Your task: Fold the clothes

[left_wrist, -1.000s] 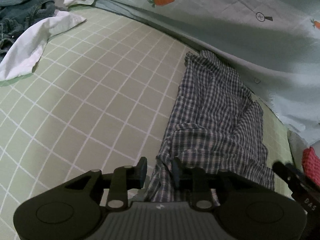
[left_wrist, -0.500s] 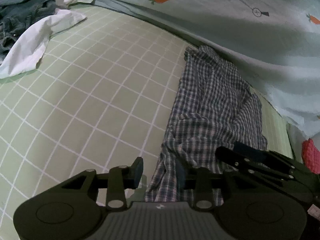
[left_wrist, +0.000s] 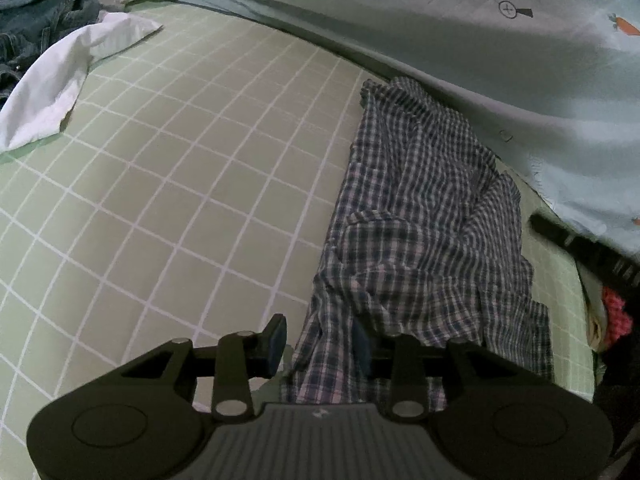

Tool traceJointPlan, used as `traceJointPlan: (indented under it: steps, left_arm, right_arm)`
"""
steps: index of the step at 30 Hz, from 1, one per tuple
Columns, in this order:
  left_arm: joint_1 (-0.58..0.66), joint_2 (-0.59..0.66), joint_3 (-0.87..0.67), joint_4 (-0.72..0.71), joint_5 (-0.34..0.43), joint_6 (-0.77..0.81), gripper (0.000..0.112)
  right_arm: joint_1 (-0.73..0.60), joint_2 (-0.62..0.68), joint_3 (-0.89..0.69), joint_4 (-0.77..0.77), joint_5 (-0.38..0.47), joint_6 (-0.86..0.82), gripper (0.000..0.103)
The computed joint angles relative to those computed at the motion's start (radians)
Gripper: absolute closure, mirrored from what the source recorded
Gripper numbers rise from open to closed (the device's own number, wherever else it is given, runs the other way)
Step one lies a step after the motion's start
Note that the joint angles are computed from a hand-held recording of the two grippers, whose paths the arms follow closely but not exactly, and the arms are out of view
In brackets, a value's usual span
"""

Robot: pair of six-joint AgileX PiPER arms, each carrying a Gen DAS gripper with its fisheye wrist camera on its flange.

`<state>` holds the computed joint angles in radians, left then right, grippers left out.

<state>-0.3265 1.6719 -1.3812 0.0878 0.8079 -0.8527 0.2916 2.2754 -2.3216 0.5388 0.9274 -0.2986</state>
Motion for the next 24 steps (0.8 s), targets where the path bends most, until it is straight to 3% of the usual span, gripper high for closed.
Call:
traceJointPlan:
  steps: [1,3,10,13,14,17,18,19,24]
  left_arm:
    - [-0.001,0.001,-0.002,0.002,0.003,-0.001,0.074]
    - [-0.004,0.004,-0.006,0.007,0.01,-0.005,0.074]
    - [-0.005,0.013,-0.017,-0.001,0.024,0.005,0.074]
    - [-0.003,0.016,-0.021,-0.008,0.024,0.015,0.074]
    - [-0.004,0.018,-0.023,-0.01,0.025,0.017,0.074]
    - [-0.008,0.026,-0.029,-0.013,0.029,0.021,0.074]
    - [-0.009,0.026,-0.029,-0.014,0.029,0.023,0.074]
    - [-0.009,0.025,-0.029,-0.016,0.029,0.026,0.074]
    - [-0.005,0.02,-0.015,-0.025,0.019,0.035,0.074]
  right_arm:
    - [0.005,-0.001,0.009,0.006,0.017,-0.016,0.088]
    - [0.026,-0.034,0.095,0.018,-0.01,-0.052,0.055]
    - [0.082,-0.043,0.181,-0.046,-0.031,-0.036,0.055]
    - [0.099,-0.007,0.132,-0.062,-0.003,-0.06,0.056]
    - [0.1,0.001,0.12,-0.061,0.005,-0.063,0.061]
    - [0.102,0.045,0.037,-0.076,0.056,-0.041,0.092]
    - [0.101,0.055,0.016,-0.078,0.068,-0.037,0.098]
    - [0.098,0.042,0.034,-0.065,0.05,-0.05,0.099]
    - [0.082,-0.124,0.278,0.043,-0.205,-0.143,0.101]
